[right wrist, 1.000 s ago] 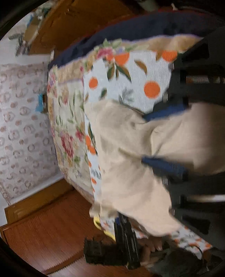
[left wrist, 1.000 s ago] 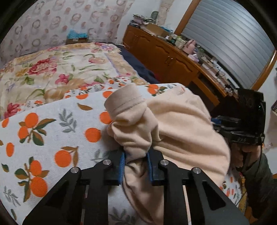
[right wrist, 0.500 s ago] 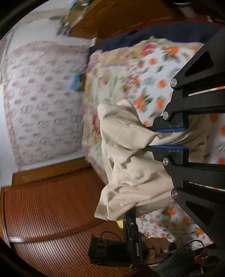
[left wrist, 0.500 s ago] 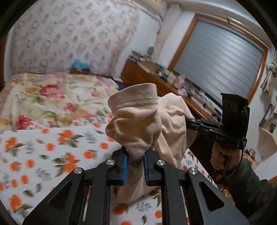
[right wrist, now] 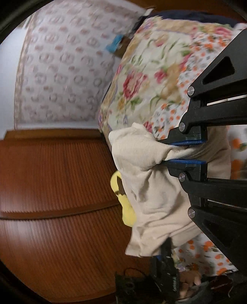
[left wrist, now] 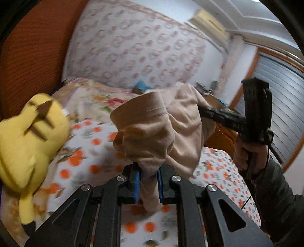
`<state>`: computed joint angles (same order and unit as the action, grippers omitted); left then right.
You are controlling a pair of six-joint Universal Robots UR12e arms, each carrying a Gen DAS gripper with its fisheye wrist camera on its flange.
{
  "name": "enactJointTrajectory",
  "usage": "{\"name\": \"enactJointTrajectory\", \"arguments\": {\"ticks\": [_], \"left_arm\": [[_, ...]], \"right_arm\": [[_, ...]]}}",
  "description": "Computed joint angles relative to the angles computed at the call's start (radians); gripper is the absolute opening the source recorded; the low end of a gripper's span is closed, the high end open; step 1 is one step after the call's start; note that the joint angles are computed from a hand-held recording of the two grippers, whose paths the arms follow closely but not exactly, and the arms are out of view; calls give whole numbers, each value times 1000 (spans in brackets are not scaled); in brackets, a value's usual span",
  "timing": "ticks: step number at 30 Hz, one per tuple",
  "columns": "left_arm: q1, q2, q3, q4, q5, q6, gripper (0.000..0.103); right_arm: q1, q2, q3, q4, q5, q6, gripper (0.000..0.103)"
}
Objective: Fold small clothes
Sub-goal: 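Carry the folded shirt beside the yellow plush toy with both grippers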
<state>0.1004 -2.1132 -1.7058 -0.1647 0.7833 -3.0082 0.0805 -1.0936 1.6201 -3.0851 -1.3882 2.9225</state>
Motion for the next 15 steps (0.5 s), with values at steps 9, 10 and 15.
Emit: {"name": "enactJointTrajectory", "arguments": {"ticks": [9,10,15], "left_arm": [[38,-48,10,43,52,-120,15],[41,-53,10,50,57,-135,15],[48,-61,6,59,89,-170,15]], "right_arm": [[45,217,-364,240,-4,-119,11],[51,238,-397,255,-3,-133,11],[52,264,-450,314,9,-154,11]]}}
